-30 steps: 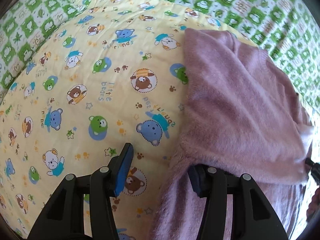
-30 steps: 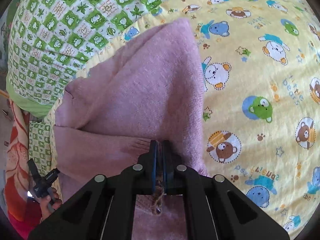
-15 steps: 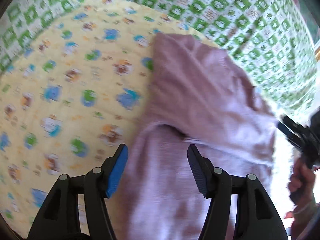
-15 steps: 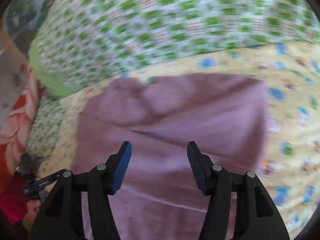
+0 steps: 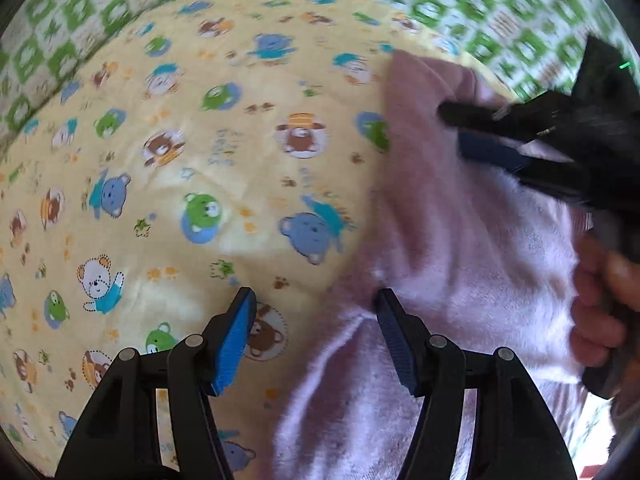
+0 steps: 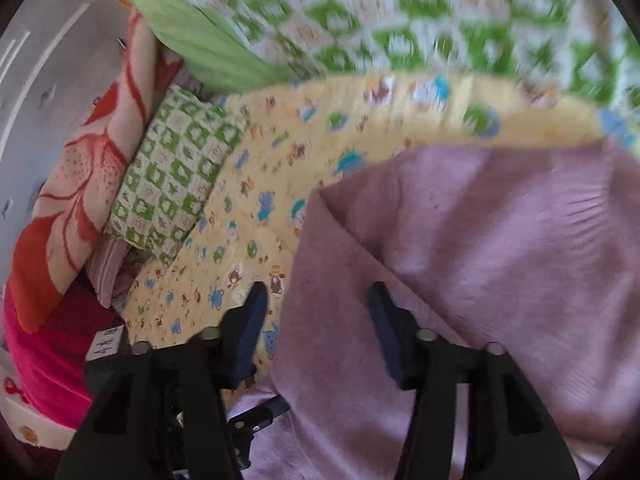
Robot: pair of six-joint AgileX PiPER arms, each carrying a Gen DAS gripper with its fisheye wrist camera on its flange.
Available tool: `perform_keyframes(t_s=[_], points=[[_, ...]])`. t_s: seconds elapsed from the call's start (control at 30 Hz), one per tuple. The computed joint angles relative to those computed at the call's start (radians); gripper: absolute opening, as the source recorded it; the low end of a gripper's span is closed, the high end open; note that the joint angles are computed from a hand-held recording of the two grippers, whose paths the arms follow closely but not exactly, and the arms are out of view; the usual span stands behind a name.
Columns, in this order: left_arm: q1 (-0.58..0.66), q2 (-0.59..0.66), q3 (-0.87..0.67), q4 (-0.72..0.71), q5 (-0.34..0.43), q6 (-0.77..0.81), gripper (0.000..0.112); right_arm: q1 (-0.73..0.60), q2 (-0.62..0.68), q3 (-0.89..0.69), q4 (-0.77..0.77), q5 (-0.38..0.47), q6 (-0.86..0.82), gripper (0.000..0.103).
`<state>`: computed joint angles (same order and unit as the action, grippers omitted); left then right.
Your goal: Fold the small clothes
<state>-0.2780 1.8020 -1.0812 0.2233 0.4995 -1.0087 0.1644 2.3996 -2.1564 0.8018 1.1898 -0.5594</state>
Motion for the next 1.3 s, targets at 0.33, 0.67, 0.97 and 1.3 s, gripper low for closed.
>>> perform_keyframes(t_s=[0.33,0.67,0.97,1.3], points=[[-0.016,-0.098,0.055,0.011,0.042,0.023,0.062,-0.050,-0.165,0.304,0.148,-0.240,-0.073,0.034],[-0.210,-0.328,0.276,0.068,0.101,-0.129,0.064,-0.374,-0.592,1.052,0.275,-0.269,-0.407,0.043],[-0.384,-0.513,0.479,0.036,0.132,-0.233,0.070,-0.888,-0.859,1.439,0.154,-0.165,-0.637,0.052],[-0.686,-0.630,0.589,0.053,0.153,-0.447,0.078,-1.438,-0.964,1.568,-0.035,0.013,-0.846,0.052]])
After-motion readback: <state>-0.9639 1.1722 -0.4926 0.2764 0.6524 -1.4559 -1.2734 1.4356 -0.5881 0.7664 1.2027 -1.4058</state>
